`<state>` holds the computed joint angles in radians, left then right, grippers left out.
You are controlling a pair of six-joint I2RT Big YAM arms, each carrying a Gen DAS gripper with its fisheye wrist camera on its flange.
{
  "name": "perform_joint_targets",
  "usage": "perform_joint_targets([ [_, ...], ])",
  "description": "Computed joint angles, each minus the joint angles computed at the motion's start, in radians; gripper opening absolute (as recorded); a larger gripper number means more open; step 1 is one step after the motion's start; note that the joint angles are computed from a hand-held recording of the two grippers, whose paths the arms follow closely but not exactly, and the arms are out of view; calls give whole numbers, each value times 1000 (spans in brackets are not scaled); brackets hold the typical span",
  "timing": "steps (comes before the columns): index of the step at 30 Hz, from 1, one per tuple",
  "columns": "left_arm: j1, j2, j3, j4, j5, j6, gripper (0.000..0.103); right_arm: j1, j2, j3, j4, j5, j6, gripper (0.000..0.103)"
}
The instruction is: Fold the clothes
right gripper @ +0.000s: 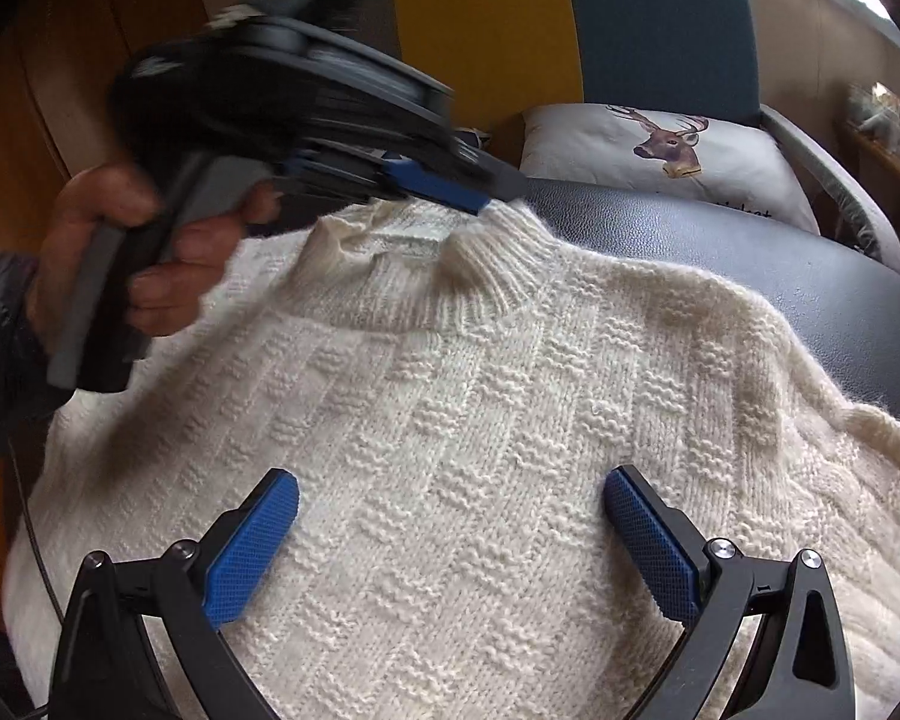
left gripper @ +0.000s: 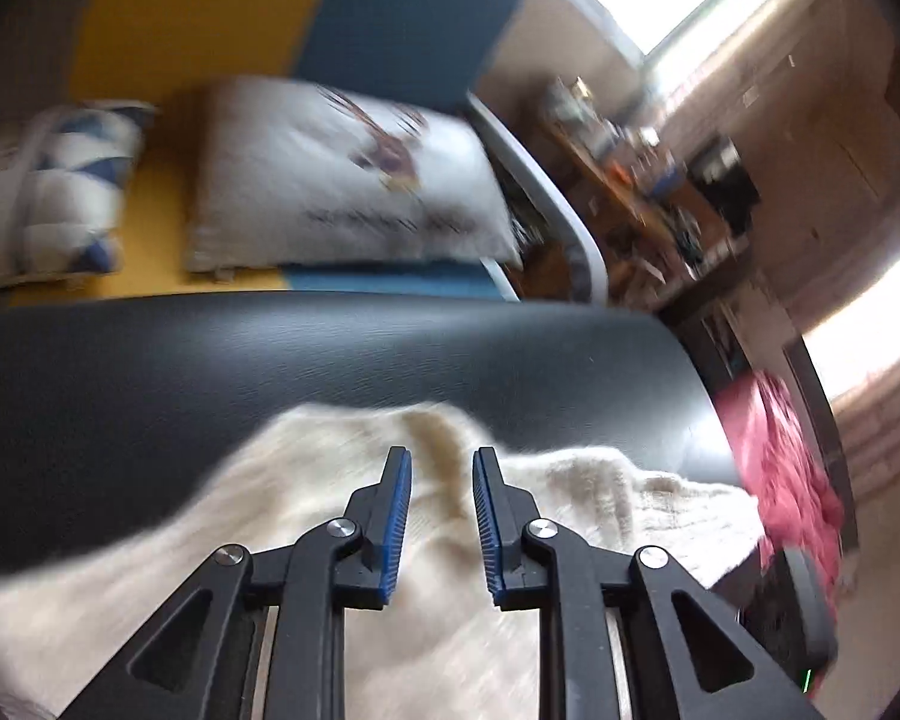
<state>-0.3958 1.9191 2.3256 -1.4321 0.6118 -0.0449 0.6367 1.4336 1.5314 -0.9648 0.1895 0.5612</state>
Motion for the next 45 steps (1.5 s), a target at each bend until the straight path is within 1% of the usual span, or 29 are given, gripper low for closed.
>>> perform_joint_targets([
  [2, 38, -117, -182, 89, -26, 12, 20, -15, -8, -1, 11, -41, 25, 103],
  [3, 51, -168, -261, 123, -50, 33, 20, -25, -9, 6, 8, -70, 49, 103],
  [4, 60, -205, -319, 141, -71, 53, 19, -39, -9, 14, 24, -112, 76, 103],
  [5, 67, -232, -363, 152, -86, 70, 19, -56, -8, 22, 52, -162, 106, 103],
  [7, 77, -274, -436, 177, -104, 85, 19, -87, 6, 45, 152, -268, 156, 103],
  [9, 79, -299, -484, 200, -133, 108, 19, -120, 55, 100, 250, -389, 207, 103],
  [10, 81, -308, -504, 212, -137, 119, 19, -135, 94, 144, 284, -443, 234, 103],
  [11, 85, -314, -521, 225, -134, 128, 19, -144, 135, 194, 291, -474, 257, 103],
  [13, 89, -324, -546, 252, -123, 127, 19, -157, 217, 295, 267, -511, 290, 103],
  [18, 106, -328, -573, 276, -73, 100, 19, -170, 393, 493, 140, -572, 340, 103],
  [20, 108, -326, -574, 278, -60, 93, 19, -170, 452, 564, 104, -592, 351, 103],
  [21, 110, -325, -575, 278, -54, 89, 19, -169, 463, 573, 133, -602, 351, 103],
  [22, 111, -325, -575, 279, -48, 86, 19, -170, 469, 563, 212, -641, 371, 103],
  [23, 113, -323, -575, 280, -41, 83, 19, -171, 473, 555, 284, -658, 396, 103],
  [24, 115, -322, -575, 280, -34, 80, 19, -169, 486, 572, 308, -654, 407, 103],
  [25, 116, -321, -574, 280, -28, 77, 19, -167, 506, 604, 281, -631, 399, 103],
  [27, 117, -319, -574, 279, -24, 73, 19, -161, 575, 729, 120, -560, 355, 103],
  [28, 117, -319, -573, 280, -22, 72, 19, -160, 599, 767, 67, -534, 339, 103],
  [30, 114, -319, -572, 279, -28, 73, 19, -156, 598, 764, 58, -509, 307, 103],
  [31, 113, -318, -570, 279, -31, 73, 19, -155, 593, 766, 38, -496, 299, 103],
  [34, 118, -315, -567, 277, -21, 70, 19, -151, 556, 742, 4, -459, 284, 103],
  [35, 120, -314, -566, 277, -17, 69, 19, -150, 531, 715, 4, -451, 279, 103],
  [37, 122, -313, -566, 277, -12, 67, 19, -149, 451, 617, 19, -423, 273, 103],
  [39, 121, -314, -566, 275, -17, 69, 18, -151, 303, 419, 86, -382, 288, 103],
  [41, 116, -318, -567, 275, -35, 77, 18, -155, 131, 209, 135, -326, 329, 103],
  [42, 112, -321, -568, 276, -48, 81, 18, -157, 38, 106, 137, -289, 361, 103],
  [43, 107, -321, -565, 276, -64, 87, 18, -157, -61, 9, 117, -239, 399, 103],
  [45, 90, -326, -563, 276, -119, 107, 18, -157, -254, -146, 32, -128, 481, 103],
])
